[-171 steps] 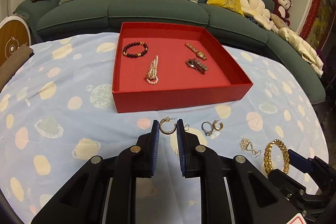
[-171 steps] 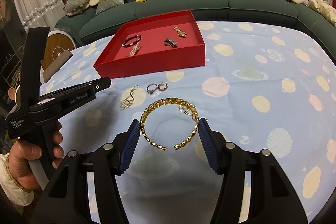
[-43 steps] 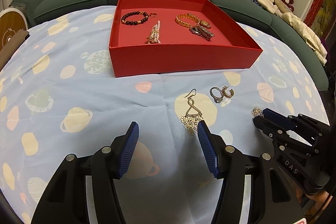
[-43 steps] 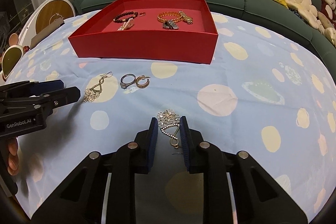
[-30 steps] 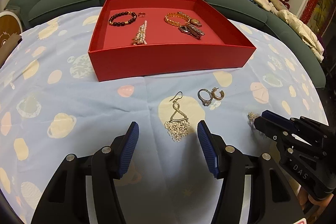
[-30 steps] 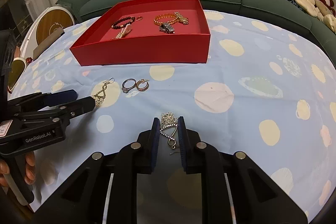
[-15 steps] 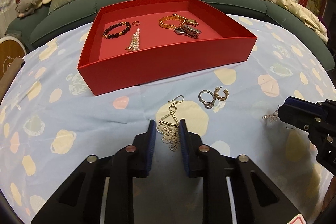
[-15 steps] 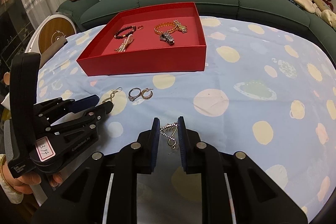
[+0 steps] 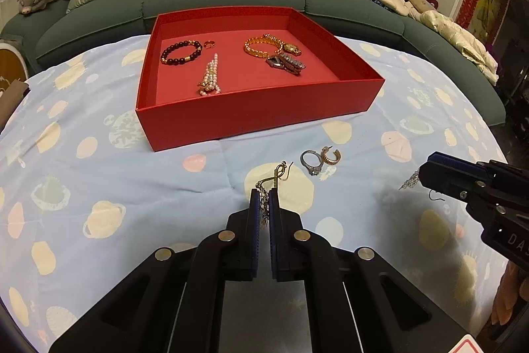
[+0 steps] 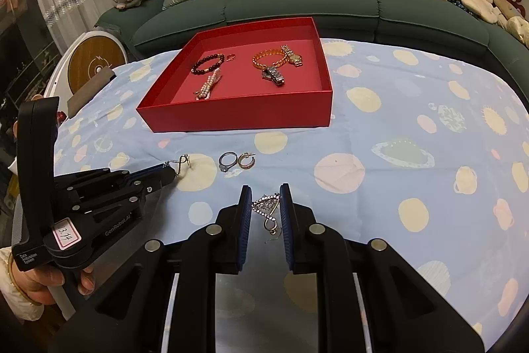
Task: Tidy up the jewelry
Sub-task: 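Carry both earrings over the red box and open both tools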
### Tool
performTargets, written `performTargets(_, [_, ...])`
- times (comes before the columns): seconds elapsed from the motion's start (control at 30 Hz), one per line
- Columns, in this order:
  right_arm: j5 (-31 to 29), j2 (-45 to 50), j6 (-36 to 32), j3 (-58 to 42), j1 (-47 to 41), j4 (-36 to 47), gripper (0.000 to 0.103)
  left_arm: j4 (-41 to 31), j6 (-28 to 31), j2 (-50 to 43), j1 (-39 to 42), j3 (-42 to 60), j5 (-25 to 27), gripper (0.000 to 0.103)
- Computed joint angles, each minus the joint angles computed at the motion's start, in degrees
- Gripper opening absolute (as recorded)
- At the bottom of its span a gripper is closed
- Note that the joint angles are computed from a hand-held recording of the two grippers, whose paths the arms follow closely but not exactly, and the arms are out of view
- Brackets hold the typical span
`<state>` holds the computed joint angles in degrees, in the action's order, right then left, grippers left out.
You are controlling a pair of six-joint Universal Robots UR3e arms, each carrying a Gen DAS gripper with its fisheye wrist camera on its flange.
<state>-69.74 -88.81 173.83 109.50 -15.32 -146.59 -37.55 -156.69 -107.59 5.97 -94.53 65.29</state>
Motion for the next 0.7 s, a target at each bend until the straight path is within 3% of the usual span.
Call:
performTargets(0.33, [2.6,-2.2,1.7,-4.3,-0.2,1.8,0.017,-6.8,-2.5,4.3,2.6,6.4,-6.2,0.003])
performTargets(0.6, [4.2,-2.2,5.3,-13.5,-1.3,2.8,0.017,-12.4,-7.4,2.4,5.1,21.1,-10.1,0.003])
performTargets(0.7, [4.6,-0.7,6.6,-18.7,-1.4,3.7,0.017,-14.0,-6.6,1.0,5.4,26.4,-10.3,0.003])
